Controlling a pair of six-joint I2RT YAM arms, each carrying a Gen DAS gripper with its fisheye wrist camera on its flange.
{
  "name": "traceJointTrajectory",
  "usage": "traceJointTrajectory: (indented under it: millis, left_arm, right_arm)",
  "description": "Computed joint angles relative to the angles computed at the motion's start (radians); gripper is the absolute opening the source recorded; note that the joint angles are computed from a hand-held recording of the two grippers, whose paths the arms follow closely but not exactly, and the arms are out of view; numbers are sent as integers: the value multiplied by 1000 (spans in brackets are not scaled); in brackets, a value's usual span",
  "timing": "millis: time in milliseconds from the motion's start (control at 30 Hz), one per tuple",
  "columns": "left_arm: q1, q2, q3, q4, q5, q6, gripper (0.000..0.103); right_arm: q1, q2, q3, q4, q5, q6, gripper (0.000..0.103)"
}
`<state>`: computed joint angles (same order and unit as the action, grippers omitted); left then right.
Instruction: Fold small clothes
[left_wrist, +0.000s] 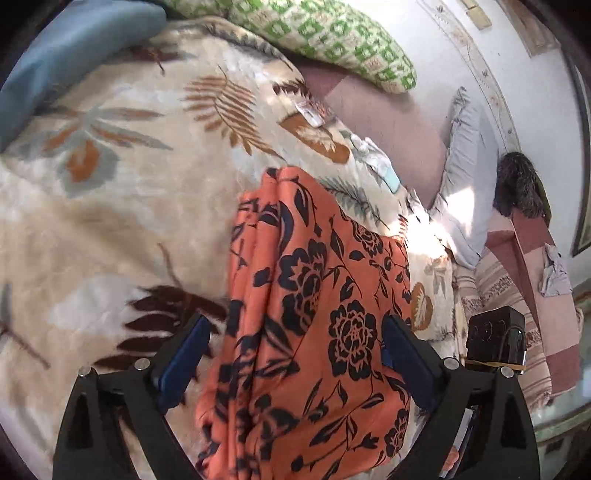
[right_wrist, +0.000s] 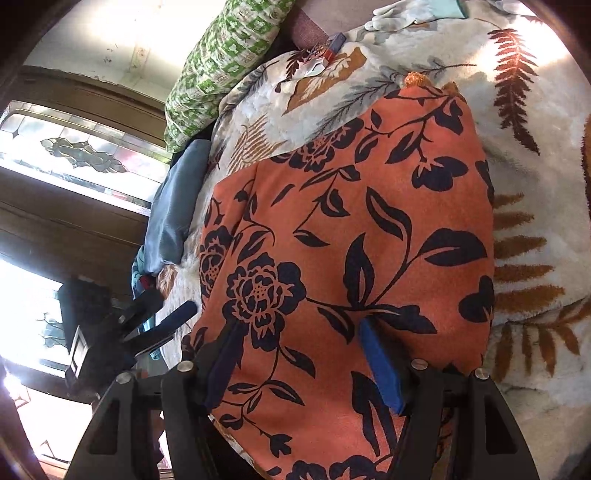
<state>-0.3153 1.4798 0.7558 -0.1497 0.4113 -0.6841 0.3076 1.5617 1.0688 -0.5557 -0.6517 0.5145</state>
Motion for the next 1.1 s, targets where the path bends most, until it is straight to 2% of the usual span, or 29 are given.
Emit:
traceJointTrajectory:
  millis: [33,67,100,133,167,200,233,300,333,400,467,500,533,600,633,733,767,800,833,867,900,933,967,1033,1100]
  left_arm:
    - [11,81,27,18,35,1,92]
    - [18,132,39,21,61,-12,86]
    - [23,136,34,19,47,-15,62]
    - [46,134,20,42,101,-24,29]
    - [80,122,-13,84,187,-76,29]
    - [82,94,-23,82,180,-82,28]
    - [53,66,-4,31,108,-31,28]
    - [-57,81,58,-57,-113,96,29]
    - [-77,121,75,-64,-147,115,32]
    - [-25,139,55,-14,-54,60,36]
    - [21,127,66,-42,27,54,41]
    - [29,108,72,-55,42,73,52]
    - [36,84,74,-58,51,94,68]
    - [47,56,68,-21,48,103,87]
    - [59,64,66,11,56,86,90]
    - [105,178,111,59,173,11,90]
    - [110,199,111,78,193,-2,90]
    - [97,224,132,67,169,9,84]
    - [79,251,168,5,116,42,46]
    - [63,289,209,-62,68,71,35]
    - [65,296,200,-42,68,42,34]
    - [64,288,198,-47,58,33,33]
    - [43,275,217,-88,3,48,33]
    - [-26,255,272,-186,-137,101,34]
    - [-80,219,300,-249,-245,118,40]
  right_arm:
    - [-6,-1,-5,4,-10,-2,69]
    - [-11,-2,-10,9,-20,-1,69]
    - [-16,-3,-15,14,-29,-1,69]
    - [-19,0,-18,18,-37,-4,69]
    - [-22,-1,-22,23,-41,-5,69]
    - [-21,-1,-23,23,-39,-8,69]
    - [-20,-3,-26,27,-40,-11,69]
    - [-17,-4,-29,28,-36,-26,69]
    - [-16,-8,-35,34,-33,-26,69]
    - [-14,-12,-36,32,-30,-22,69]
    - [-18,-13,-31,19,-37,-22,69]
    - [-22,-10,-21,3,-44,-28,69]
    - [-23,-5,2,-30,-44,-38,69]
    - [-25,-9,56,-89,-51,-52,69]
    - [-33,-24,64,-72,-82,-49,69]
    - [-61,-32,102,-18,-147,-8,72]
    - [-70,-12,118,-8,-153,1,73]
    - [-77,20,130,-1,-152,6,74]
    - [-84,65,138,-2,-145,10,75]
    - [-84,128,156,-37,-109,8,72]
    - [-90,182,146,-36,-103,24,68]
    - [-101,187,109,24,-116,64,63]
    - [-102,176,115,17,-111,69,63]
    - [-71,171,185,-90,-52,1,64]
    - [-50,159,235,-176,-6,-55,67]
